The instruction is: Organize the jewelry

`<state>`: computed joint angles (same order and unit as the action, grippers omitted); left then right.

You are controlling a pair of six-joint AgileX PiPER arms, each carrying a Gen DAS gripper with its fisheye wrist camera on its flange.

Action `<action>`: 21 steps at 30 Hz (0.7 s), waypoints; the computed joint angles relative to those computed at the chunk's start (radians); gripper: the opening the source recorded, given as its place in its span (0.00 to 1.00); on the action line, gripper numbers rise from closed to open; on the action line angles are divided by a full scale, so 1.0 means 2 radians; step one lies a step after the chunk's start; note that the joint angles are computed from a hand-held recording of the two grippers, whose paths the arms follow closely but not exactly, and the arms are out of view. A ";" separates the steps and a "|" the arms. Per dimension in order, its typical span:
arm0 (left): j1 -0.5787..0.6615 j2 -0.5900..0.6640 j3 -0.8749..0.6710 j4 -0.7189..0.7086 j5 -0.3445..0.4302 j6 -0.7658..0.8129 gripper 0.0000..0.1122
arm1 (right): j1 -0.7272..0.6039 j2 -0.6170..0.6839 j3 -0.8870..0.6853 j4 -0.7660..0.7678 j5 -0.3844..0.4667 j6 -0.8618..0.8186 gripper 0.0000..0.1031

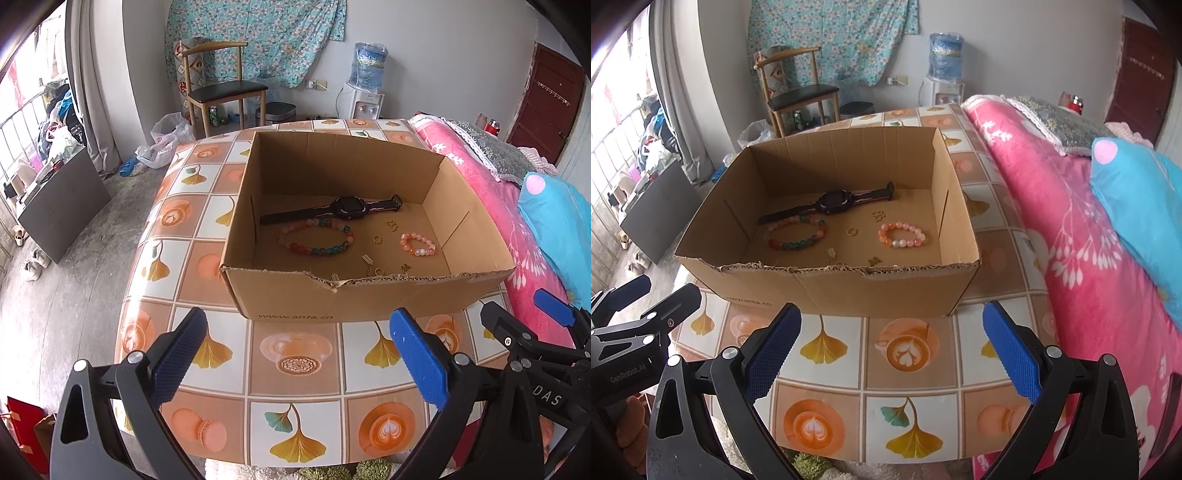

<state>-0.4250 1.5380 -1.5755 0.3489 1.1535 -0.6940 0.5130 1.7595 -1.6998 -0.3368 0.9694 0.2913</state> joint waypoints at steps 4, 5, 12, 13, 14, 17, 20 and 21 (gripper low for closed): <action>0.000 0.000 0.000 0.001 -0.001 0.000 0.87 | 0.000 0.000 0.000 0.001 -0.002 0.000 0.92; 0.000 0.001 0.000 0.002 -0.002 0.000 0.87 | -0.002 0.001 -0.002 0.002 -0.002 -0.002 0.92; 0.000 0.002 -0.002 0.001 -0.002 0.000 0.87 | -0.007 0.003 -0.004 0.006 0.001 -0.005 0.92; 0.000 0.002 -0.002 0.001 -0.001 0.000 0.87 | -0.007 0.003 -0.004 0.006 0.001 -0.005 0.92; 0.000 0.002 -0.001 0.002 -0.001 -0.001 0.87 | -0.007 0.002 -0.003 0.007 0.000 -0.004 0.92; 0.000 0.002 -0.002 0.002 -0.002 -0.001 0.87 | -0.006 0.002 -0.003 0.005 0.001 -0.003 0.92; 0.000 0.002 -0.001 0.002 -0.002 0.000 0.87 | -0.006 0.002 -0.002 0.006 0.001 -0.002 0.92; 0.000 0.001 0.000 0.001 -0.002 0.000 0.87 | -0.006 0.002 -0.001 0.007 0.000 -0.002 0.92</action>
